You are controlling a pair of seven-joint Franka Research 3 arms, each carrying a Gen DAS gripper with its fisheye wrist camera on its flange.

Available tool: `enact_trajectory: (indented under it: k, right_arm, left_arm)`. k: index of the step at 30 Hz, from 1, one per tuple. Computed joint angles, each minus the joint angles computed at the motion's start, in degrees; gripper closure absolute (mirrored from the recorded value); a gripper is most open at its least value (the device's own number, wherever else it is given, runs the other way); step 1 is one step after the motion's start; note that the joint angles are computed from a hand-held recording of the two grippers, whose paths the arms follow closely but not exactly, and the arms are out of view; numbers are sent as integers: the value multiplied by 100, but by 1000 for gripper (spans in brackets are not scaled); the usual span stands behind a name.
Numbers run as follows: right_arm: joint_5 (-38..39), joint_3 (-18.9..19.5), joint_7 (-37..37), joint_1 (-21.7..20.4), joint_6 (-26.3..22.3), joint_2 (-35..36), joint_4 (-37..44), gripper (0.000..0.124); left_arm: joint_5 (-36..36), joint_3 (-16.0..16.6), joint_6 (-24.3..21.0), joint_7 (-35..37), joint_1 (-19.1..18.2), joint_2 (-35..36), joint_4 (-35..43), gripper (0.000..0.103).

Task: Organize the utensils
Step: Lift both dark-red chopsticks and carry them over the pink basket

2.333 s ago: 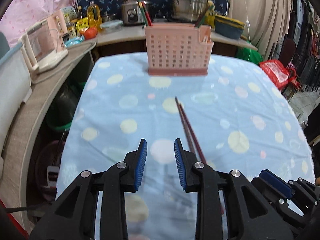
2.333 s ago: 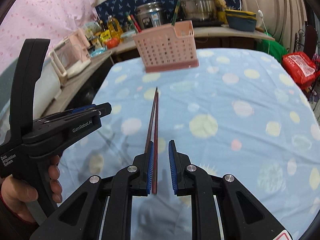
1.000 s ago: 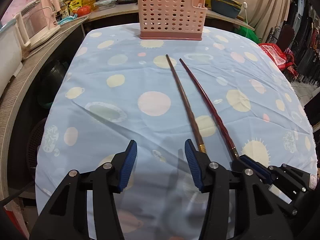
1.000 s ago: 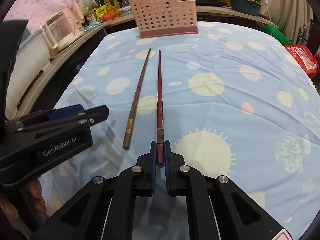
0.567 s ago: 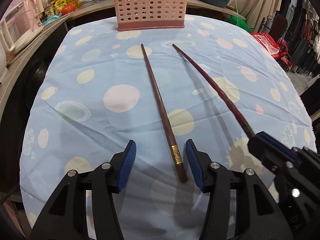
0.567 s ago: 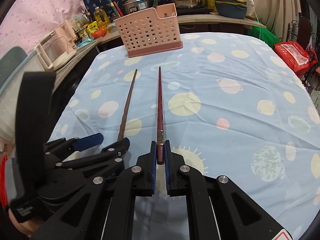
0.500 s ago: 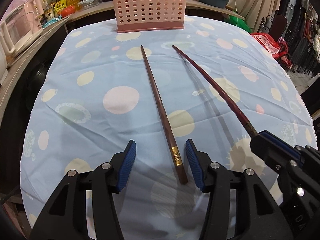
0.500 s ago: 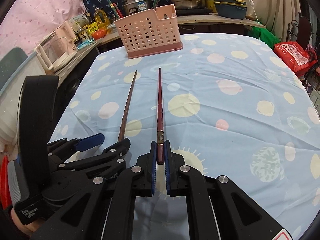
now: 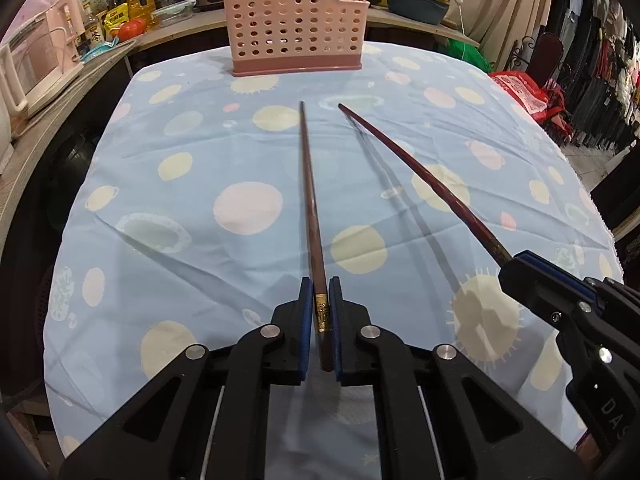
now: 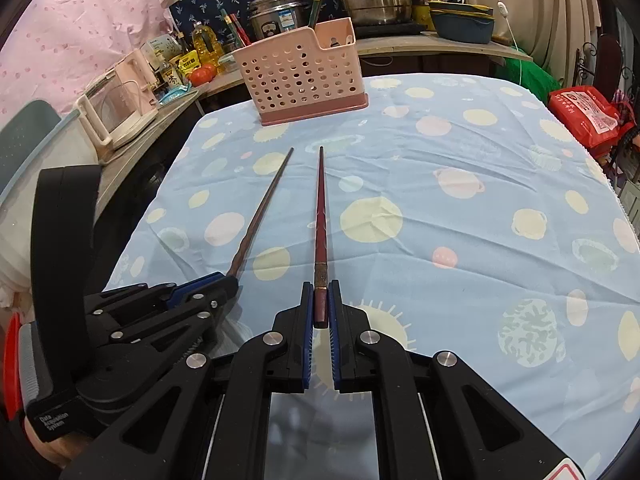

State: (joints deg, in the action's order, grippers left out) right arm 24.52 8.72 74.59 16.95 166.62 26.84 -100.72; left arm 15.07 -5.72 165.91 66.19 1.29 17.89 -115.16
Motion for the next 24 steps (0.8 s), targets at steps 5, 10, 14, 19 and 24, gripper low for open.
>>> enact_trajectory:
  k: [5,10,14,19,24]
  right_arm:
    - [51,29,-35,-33,47,-13,68,117]
    - [145,95,-130,-86,155,-81,104,117]
    - [333,231,-316,-202,265,-155,148,117]
    - [474,297,-502,-251,384,-186,306,117]
    - [501,266,-556,-229,330,-151,430,117]
  left_arm:
    - [20,67,77,-89,39,-170,-49,96]
    - [165,189,184,-294,44,-328,-41,96]
    - [344,280,237,-490,42,-419,34,96]
    - [507,323,240,-626,88,-505,162,96]
    - [512,281,187,-588,168,-506,246,96]
